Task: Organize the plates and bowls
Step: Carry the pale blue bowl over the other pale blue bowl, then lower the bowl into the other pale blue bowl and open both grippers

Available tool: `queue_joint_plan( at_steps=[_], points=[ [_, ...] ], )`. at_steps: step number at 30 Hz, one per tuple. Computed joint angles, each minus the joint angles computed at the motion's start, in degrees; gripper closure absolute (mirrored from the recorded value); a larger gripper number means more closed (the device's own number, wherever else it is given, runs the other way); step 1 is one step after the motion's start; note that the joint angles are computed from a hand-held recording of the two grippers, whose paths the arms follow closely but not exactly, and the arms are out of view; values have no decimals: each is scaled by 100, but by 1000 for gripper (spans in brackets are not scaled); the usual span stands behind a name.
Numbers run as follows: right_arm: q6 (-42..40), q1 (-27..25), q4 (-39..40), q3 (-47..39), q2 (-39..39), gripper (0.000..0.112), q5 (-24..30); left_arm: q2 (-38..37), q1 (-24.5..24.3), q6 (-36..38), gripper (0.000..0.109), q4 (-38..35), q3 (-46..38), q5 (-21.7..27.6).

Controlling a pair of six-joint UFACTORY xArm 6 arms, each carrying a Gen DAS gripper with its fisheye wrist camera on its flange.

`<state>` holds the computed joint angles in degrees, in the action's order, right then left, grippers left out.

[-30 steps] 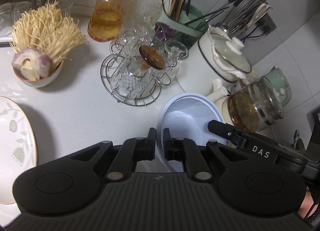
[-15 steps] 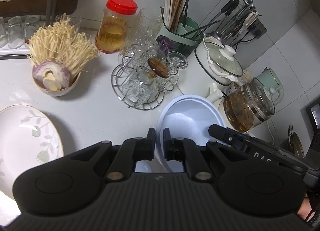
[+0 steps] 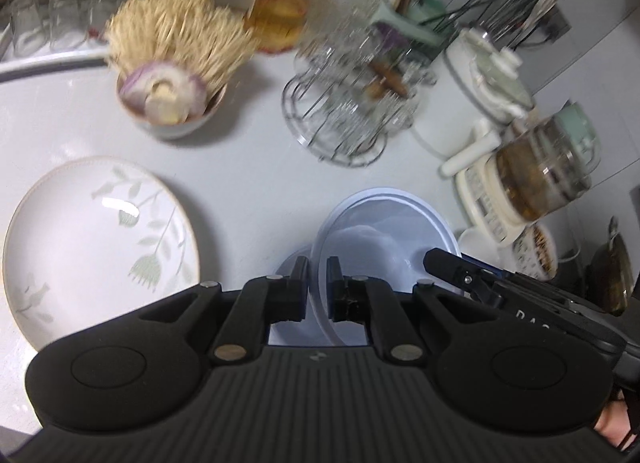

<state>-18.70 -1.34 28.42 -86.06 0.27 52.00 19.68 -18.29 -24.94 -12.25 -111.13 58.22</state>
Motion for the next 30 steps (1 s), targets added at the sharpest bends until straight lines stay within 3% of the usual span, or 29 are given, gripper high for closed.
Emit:
queue_joint_plan(
  at_steps=[8, 17, 24, 27, 30],
  points=[
    [436, 38, -250, 344, -35, 93, -14, 147, 71, 270, 100, -284, 150, 142],
    [267, 12, -132, 486, 75, 93, -59, 679, 115, 350, 100, -266, -397, 396],
    [232, -57, 37, 444, 153, 92, -20, 671, 146, 396, 99, -388, -275, 262],
    [236, -64, 34, 448, 152, 70, -76, 619, 128, 430, 99, -261, -227, 244],
    [222, -83, 39, 412, 135, 69, -51, 549, 141, 387, 99, -232, -216, 295]
  ],
)
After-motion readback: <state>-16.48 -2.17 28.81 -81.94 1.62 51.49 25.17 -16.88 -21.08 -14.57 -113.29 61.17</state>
